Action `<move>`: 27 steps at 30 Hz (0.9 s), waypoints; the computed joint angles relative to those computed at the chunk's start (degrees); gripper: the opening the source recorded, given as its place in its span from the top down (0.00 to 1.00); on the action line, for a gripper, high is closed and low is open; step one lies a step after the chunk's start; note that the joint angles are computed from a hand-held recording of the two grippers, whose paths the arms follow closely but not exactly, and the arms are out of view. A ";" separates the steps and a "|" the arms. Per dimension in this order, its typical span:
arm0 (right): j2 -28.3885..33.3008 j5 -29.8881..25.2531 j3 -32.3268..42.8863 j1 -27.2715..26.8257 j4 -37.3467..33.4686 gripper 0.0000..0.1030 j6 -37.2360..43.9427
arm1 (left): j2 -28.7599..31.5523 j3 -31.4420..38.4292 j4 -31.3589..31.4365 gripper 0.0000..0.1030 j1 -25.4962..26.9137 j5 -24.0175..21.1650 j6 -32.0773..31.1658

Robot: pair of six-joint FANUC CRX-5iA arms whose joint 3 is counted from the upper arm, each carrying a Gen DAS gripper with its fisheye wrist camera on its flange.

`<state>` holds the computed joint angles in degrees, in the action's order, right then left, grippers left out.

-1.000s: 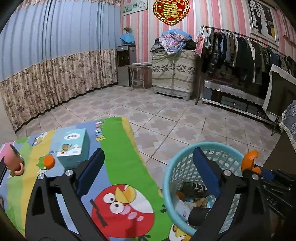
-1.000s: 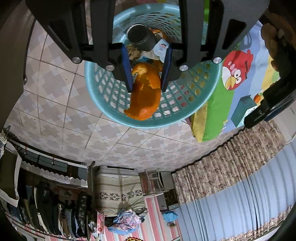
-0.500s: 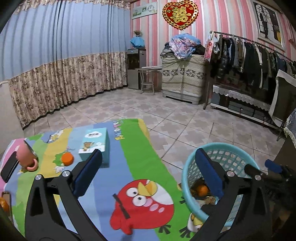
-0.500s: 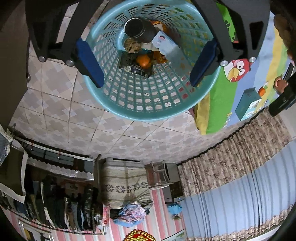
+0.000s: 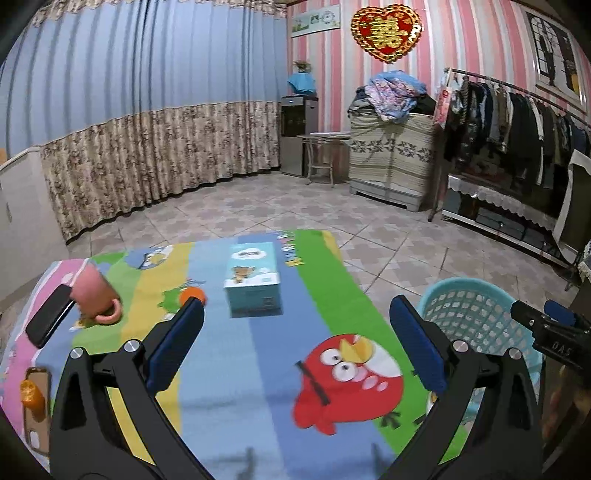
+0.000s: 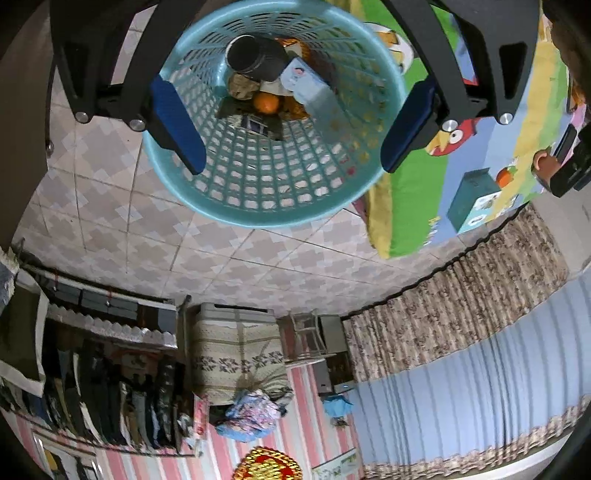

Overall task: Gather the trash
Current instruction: 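Move both tools back over the mat toward the peel on the phone case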

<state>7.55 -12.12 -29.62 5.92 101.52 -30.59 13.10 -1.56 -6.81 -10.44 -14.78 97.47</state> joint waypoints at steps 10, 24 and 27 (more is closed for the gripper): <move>0.83 -0.18 1.25 4.85 3.66 0.09 -0.55 | -4.31 -7.68 2.88 0.05 5.28 0.96 -2.36; 0.57 1.80 0.91 9.58 15.04 0.09 -6.22 | -9.60 -20.22 17.18 0.05 15.21 3.15 -15.91; 0.21 0.33 0.56 11.97 12.52 0.08 -2.89 | -11.63 -23.00 17.98 0.05 16.89 4.01 -17.55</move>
<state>7.76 -11.79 -29.06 17.89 114.04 -33.48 1.47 -24.56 11.17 6.45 -10.78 79.91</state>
